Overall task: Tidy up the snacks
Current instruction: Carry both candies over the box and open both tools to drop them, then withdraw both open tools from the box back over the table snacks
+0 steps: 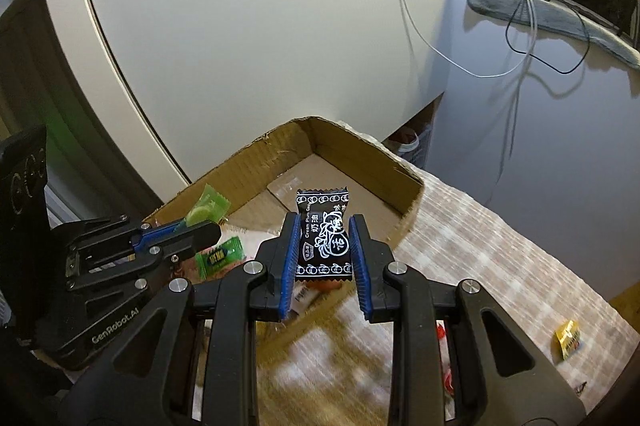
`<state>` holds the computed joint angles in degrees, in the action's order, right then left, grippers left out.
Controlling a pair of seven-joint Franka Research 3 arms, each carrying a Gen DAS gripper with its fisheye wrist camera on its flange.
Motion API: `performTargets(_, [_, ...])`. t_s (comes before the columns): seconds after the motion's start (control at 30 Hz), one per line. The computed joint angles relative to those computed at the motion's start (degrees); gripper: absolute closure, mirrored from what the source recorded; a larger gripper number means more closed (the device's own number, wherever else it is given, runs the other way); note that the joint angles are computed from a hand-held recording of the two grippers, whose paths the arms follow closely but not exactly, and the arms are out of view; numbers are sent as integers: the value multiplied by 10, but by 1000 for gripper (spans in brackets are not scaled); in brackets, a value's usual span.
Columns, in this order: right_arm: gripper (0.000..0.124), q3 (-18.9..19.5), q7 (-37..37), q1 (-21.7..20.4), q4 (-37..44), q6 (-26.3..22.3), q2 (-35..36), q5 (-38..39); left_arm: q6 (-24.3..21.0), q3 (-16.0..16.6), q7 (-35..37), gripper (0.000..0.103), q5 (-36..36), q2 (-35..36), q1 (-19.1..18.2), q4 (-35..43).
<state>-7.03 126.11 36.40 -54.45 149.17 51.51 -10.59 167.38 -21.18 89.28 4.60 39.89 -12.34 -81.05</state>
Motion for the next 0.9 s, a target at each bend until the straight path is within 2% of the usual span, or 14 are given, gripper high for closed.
performTargets(0.3, [98, 9, -21, -12, 90, -40, 55, 19, -9, 13, -9, 99, 7, 9, -11, 19])
performTargets(0.37, [97, 7, -20, -12, 98, -45, 59, 19, -9, 14, -11, 94, 8, 10, -11, 20])
performTargets(0.4, [94, 6, -18, -12, 100, -46, 60, 19, -8, 16, -13, 89, 10, 9, -13, 19])
performTargets(0.43, [82, 2, -13, -10, 97, -46, 58, 16, -5, 19, -17, 81, 11, 7, -14, 17])
performTargets(0.47, [66, -6, -2, -6, 87, -41, 53, 10, -3, 22, -20, 78, 13, 6, -16, 15])
performTargets(0.53, [51, -16, 17, 1, 62, -26, 39, -2, 1, 26, -24, 70, 19, 4, -18, 12])
performTargets(0.57, [48, -18, 22, 2, 54, -21, 34, -6, 3, 30, -28, 58, 22, 2, -21, 10])
performTargets(0.63, [42, -22, 31, 4, 51, -22, 30, -14, 7, 29, -29, 46, 27, 1, -20, 6])
performTargets(0.73, [36, -25, 40, 7, 45, -20, 26, -25, 11, 33, -34, 46, 35, -3, -22, 2])
performTargets(0.9, [36, -25, 45, 10, 46, -30, 24, -37, 11, 35, -42, 43, 42, -5, -23, 1])
